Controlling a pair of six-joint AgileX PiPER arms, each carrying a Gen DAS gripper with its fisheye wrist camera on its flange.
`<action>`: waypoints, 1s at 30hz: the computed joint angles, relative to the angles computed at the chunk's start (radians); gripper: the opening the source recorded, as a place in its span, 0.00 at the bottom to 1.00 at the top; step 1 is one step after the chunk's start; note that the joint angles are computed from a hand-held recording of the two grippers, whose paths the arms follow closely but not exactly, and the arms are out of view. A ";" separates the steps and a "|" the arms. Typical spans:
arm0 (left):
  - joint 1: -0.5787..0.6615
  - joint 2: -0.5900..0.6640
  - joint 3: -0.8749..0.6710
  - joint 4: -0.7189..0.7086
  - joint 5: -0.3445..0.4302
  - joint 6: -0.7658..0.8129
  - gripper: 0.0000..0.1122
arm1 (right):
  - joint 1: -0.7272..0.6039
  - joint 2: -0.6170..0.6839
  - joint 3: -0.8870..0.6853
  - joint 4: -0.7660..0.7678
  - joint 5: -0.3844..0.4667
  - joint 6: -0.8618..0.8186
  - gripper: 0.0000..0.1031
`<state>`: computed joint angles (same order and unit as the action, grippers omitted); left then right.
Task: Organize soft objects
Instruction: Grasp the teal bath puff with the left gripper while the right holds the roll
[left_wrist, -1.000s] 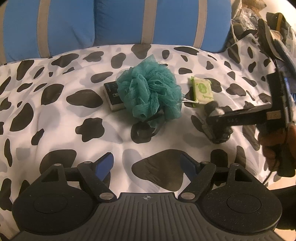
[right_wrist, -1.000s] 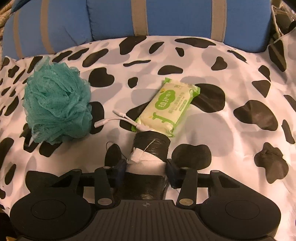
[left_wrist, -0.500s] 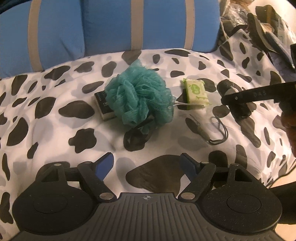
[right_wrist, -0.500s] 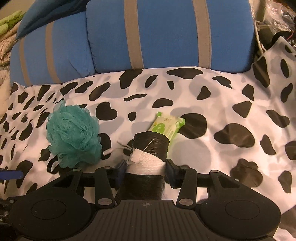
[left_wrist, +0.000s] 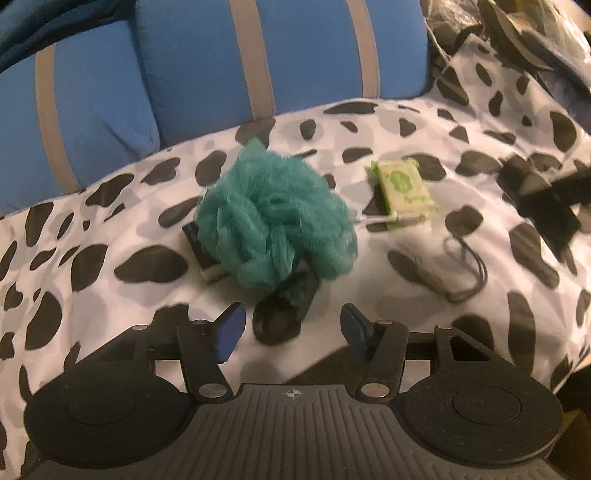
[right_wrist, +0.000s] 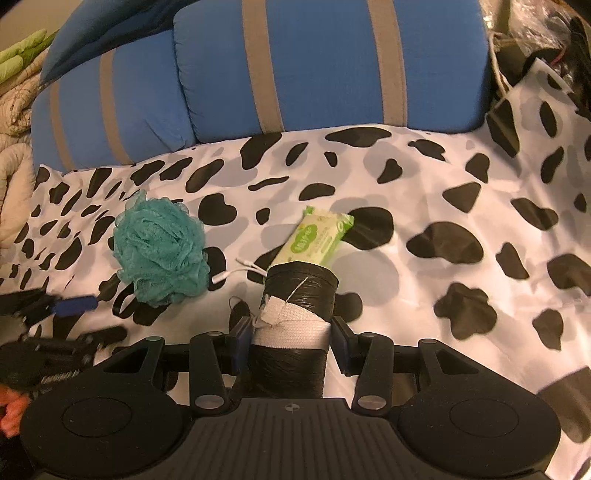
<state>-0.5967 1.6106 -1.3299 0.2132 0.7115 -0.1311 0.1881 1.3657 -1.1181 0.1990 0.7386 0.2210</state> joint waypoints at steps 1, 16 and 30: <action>-0.002 0.011 -0.013 0.010 0.000 -0.009 0.51 | -0.007 -0.014 0.009 0.012 0.003 -0.006 0.46; 0.085 0.179 -0.240 -0.213 0.035 -0.147 0.71 | -0.068 -0.095 0.056 0.112 0.033 -0.067 0.46; 0.205 0.364 -0.460 -0.381 0.111 -0.135 0.52 | -0.050 -0.080 0.037 0.117 0.046 -0.065 0.46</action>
<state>-0.3912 1.9746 -1.7896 -0.1676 0.8223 -0.2666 0.1379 1.2861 -1.0814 0.3157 0.7845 0.1561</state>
